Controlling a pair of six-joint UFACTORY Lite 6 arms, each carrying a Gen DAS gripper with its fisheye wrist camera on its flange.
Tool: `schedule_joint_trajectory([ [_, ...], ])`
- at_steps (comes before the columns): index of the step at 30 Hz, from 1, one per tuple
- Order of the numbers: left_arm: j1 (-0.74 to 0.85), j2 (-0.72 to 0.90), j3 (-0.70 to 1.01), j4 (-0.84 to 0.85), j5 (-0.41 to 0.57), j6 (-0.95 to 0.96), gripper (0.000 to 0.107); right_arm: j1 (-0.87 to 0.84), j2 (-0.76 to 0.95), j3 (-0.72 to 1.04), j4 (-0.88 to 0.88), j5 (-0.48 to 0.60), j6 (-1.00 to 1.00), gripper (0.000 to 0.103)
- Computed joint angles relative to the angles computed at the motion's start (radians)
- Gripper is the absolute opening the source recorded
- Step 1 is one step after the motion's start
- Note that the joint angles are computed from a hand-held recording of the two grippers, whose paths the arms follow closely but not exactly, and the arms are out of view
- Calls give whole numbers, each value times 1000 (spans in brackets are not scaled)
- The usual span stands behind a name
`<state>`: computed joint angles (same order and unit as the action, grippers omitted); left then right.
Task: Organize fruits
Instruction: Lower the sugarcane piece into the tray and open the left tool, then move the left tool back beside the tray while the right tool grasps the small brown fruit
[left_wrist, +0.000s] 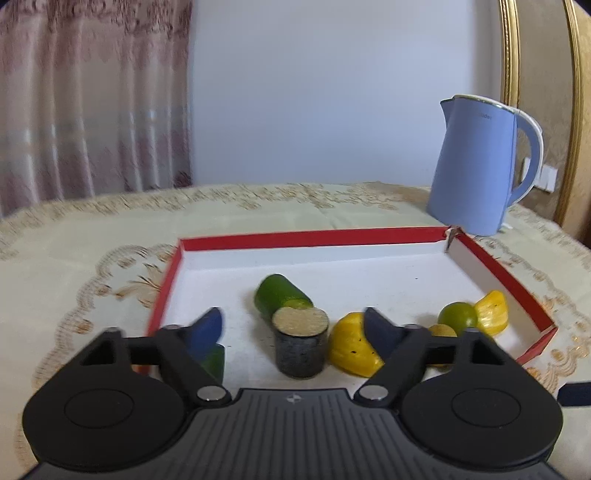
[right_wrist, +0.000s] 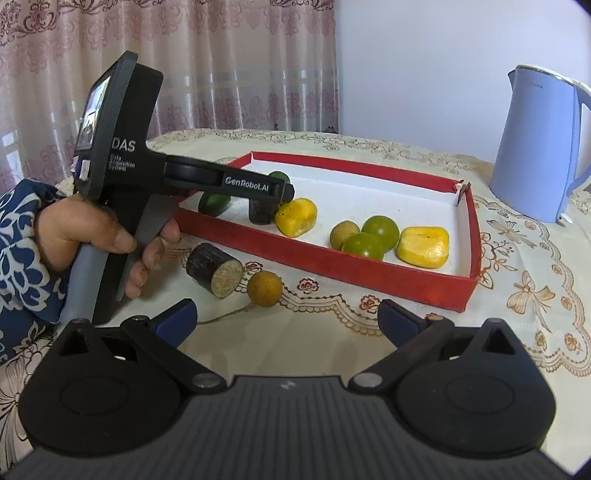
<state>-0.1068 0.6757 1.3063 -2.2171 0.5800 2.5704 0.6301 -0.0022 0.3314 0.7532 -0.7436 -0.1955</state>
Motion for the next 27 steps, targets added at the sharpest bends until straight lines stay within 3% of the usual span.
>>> schedule_joint_trajectory([
  [12, 120, -183, -219, -9, 23, 91, 88, 10, 17, -10, -55, -50, 59, 103],
  [15, 190, -234, -286, 33, 49, 78, 88, -6, 34, 1, -99, -55, 82, 91],
  [25, 370, -313, -412, 164, 120, 22, 88, -44, 106, 79, -158, -13, 82, 90],
  [27, 379, -319, -422, 176, 125, 17, 88, -57, 130, 106, -169, 5, 74, 82],
])
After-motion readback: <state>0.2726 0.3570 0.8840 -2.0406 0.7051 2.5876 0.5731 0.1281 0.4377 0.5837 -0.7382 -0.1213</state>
